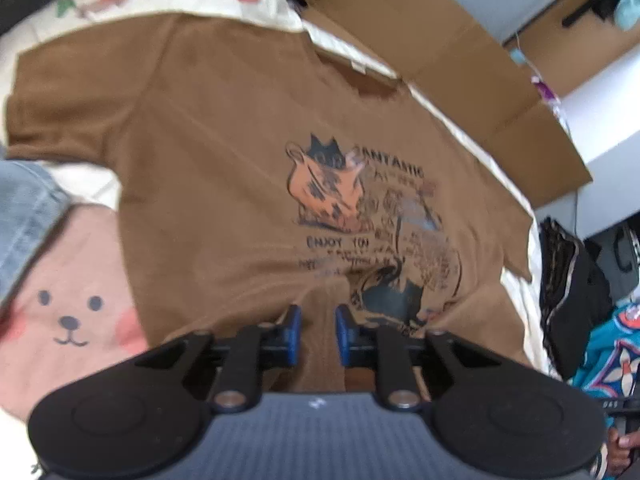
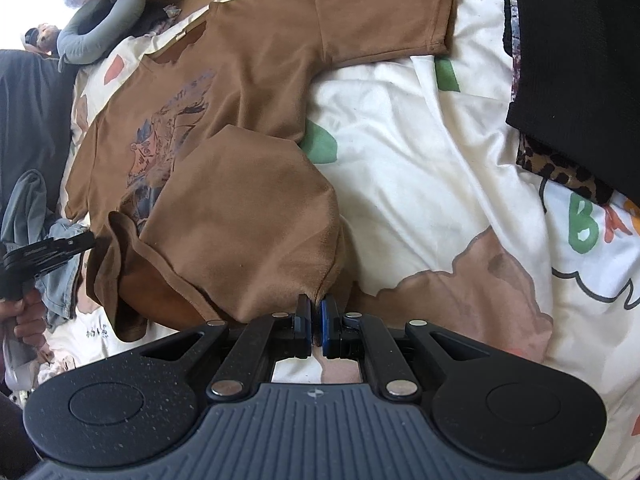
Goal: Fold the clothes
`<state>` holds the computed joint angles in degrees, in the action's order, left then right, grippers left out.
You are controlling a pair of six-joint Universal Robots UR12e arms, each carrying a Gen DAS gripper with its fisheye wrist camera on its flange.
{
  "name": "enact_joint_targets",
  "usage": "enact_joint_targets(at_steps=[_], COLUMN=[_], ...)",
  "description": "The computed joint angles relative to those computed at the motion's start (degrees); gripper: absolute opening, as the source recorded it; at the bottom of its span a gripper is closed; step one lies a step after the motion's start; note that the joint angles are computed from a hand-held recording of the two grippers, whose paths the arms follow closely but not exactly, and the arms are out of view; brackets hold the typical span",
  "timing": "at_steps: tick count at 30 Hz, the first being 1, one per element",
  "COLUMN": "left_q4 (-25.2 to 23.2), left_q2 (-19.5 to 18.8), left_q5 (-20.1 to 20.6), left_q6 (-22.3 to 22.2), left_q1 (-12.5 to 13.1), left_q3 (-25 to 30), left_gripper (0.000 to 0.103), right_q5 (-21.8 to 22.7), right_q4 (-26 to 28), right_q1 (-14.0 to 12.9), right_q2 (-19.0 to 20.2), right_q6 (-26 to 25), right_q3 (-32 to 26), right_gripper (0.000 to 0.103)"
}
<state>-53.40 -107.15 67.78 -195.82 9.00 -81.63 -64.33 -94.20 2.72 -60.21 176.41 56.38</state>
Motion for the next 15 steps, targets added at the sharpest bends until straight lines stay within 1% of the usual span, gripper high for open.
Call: enact_joint_targets(at_steps=[2, 3, 5, 7, 10, 14, 15], left_q4=[0.55, 0.29, 0.04, 0.03, -1.12, -2.15, -2.31], left_q2=[0.99, 1.44, 2.27, 3.04, 3.95, 4.70, 4.62], left_q5=[1.55, 1.83, 2.07, 2.03, 2.73, 2.88, 3.02], left_q6=[0.60, 0.68, 1.17, 1.94, 3.73, 4.30, 4.33], left_q1=[-0.23, -0.34, -0.51, -0.64, -1.16, -1.91, -2.16], left_q3=[-0.44, -0.58, -0.99, -1.50, -2.10, -3.42, -3.52], left_gripper=[0.025, 0.028, 0.028, 0.031, 0.040, 0.053, 0.054], right_q5=[0.31, 0.43, 0.89, 1.49, 2.59, 3.43, 3.52], right_q4=[-0.49, -0.69, -1.04, -1.49, -2.44, -3.19, -3.31], right_q1=[0.01, 0.01, -0.03, -0.10, -0.24, -0.38, -0.40], right_q2=[-0.12, -0.17, -0.32, -0.50, -0.82, -1.04, -1.10], right_q6=[0.24, 0.37, 0.88, 1.38, 1.73, 2.16, 2.23], right_q3=[0.33, 0.52, 0.94, 1.42, 2.17, 2.72, 2.84], right_gripper=[0.002, 0.002, 0.002, 0.002, 0.002, 0.002, 0.002])
